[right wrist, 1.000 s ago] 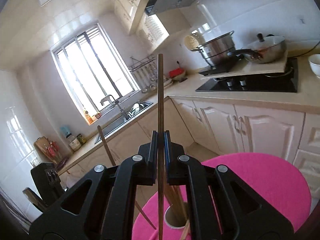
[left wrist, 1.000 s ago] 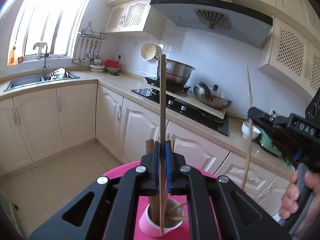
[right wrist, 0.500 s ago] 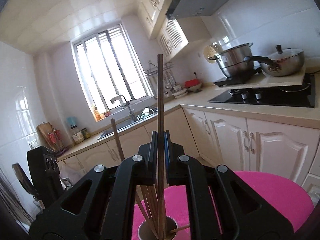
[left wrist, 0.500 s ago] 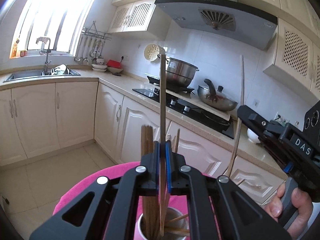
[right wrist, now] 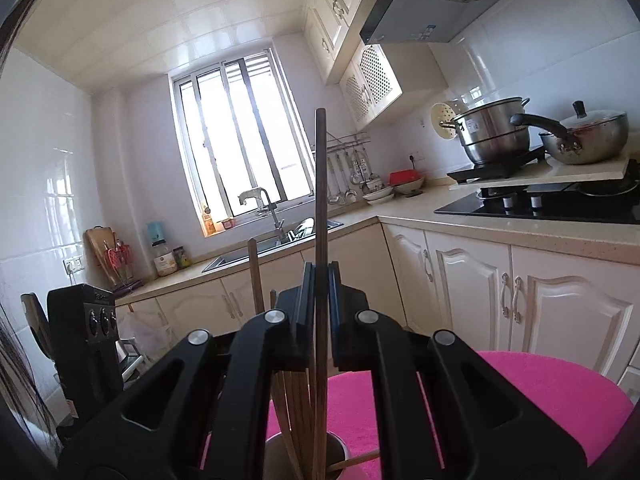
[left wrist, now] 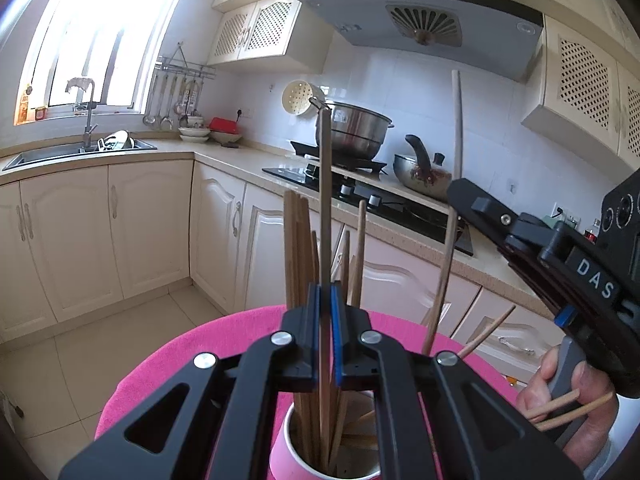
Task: Organize utensils
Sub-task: 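Lower the chopsticks into the white cup and open both grippers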
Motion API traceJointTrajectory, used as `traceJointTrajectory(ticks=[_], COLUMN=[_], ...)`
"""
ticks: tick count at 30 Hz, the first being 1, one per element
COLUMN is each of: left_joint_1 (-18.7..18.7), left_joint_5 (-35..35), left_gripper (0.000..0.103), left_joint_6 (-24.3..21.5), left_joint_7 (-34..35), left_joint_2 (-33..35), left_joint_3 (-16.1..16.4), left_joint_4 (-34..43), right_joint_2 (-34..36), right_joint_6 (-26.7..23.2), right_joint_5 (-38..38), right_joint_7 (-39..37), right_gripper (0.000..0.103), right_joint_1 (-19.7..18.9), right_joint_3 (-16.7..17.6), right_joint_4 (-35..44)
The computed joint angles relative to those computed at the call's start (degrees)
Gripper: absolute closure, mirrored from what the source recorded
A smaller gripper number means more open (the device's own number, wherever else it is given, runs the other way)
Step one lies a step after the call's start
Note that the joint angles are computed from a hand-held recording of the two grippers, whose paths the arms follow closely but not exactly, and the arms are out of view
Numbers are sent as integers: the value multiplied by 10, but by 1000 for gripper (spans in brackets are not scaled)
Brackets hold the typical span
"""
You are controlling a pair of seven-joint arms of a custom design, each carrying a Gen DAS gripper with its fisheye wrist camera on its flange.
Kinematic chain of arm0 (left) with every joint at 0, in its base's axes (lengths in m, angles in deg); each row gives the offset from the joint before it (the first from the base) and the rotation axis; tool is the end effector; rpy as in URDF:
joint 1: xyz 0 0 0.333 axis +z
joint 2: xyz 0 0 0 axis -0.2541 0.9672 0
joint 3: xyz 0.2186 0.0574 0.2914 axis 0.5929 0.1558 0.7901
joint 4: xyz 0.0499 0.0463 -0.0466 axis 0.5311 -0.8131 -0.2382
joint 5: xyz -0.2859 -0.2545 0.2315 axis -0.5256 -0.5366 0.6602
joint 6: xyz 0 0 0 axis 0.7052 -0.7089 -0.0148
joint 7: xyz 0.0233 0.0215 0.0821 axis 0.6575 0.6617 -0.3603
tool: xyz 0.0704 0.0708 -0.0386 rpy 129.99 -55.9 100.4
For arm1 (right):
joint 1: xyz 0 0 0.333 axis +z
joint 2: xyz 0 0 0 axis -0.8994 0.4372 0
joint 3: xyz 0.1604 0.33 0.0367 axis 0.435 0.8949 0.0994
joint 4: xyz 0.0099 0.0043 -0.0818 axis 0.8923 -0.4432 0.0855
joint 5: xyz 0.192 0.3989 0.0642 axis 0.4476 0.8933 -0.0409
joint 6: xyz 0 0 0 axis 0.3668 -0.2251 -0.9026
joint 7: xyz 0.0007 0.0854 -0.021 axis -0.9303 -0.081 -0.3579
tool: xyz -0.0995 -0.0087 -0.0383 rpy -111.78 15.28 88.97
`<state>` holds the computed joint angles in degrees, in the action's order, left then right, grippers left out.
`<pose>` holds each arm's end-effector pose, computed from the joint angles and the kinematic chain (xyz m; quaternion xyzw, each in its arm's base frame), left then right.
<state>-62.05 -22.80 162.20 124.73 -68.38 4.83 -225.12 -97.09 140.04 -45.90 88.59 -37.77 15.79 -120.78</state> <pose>0.4617 -0.1106 0.6184 -0.5061 0.6552 -0.5124 0.2280 0.4527 0.2964 0.6620 -0.5647 0.4812 -0.2456 0.6239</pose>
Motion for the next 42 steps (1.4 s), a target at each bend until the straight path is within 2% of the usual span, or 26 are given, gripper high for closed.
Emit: traceJointTrajectory(ticks=[5, 6, 9, 11, 13, 15, 17, 18, 20, 22, 23, 25, 31, 33, 34, 35, 36, 42], left_joint_1=[-13, -15, -3, 2, 9, 20, 38, 46, 67, 91, 106, 130, 212, 239, 250, 265, 275, 317], left_joint_5=[-1, -3, -16, -29, -43, -56, -66, -72, -82, -85, -85, -92, -99, -98, -94, -86, -79, -39], left_gripper=[98, 98, 98, 97, 97, 97, 97, 96, 81, 80, 80, 73, 66, 63, 62, 61, 59, 57], left_joint_6=[-10, -14, -32, -50, -69, -90, -102, -111, -129, -140, -147, -166, -230, -242, -248, -254, -260, -305], left_joint_7=[10, 13, 17, 21, 29, 34, 37, 38, 36, 38, 38, 34, 23, 15, 13, 8, 3, -26], left_joint_2=[-7, -9, -10, -10, -7, -5, -1, 1, -2, -2, -5, -8, -21, -29, -33, -39, -42, -77], left_joint_3=[13, 14, 2, -4, -12, -22, -36, -43, -61, -82, -95, -115, -178, -199, -207, -219, -227, -252], left_joint_4=[-5, -5, -4, 0, 6, 12, 17, 20, 23, 25, 25, 28, 38, 41, 42, 42, 44, 51], right_joint_2=[1, -2, -10, -16, -22, -30, -35, -38, -44, -56, -60, -69, -92, -99, -101, -105, -110, -129], right_joint_6=[-15, -23, -44, -68, -88, -106, -130, -139, -167, -202, -214, -239, -320, -343, -351, -359, -365, -419], right_joint_5=[-13, -27, -18, -21, -27, -25, -29, -31, -14, -44, -47, -57, -102, -111, -118, -124, -131, -158], right_joint_7=[-13, -7, -19, -21, -15, -16, -16, -13, -26, 4, 9, 28, 94, 103, 110, 116, 124, 162], right_gripper=[96, 96, 96, 96, 96, 96, 96, 96, 96, 96, 96, 95, 94, 88, 77, 70, 57, 56], right_joint_1=[-3, 8, -8, -8, 7, -15, -3, -11, -8, -35, -36, -49, -77, -72, -73, -74, -76, -77], right_joint_3=[1, -11, 4, 3, -12, 7, -6, 0, -2, 18, 19, 28, 47, 43, 44, 45, 47, 57], right_joint_4=[-4, -7, -8, -9, -11, -12, -10, -9, -5, -6, -6, -7, 7, 14, 17, 20, 22, 40])
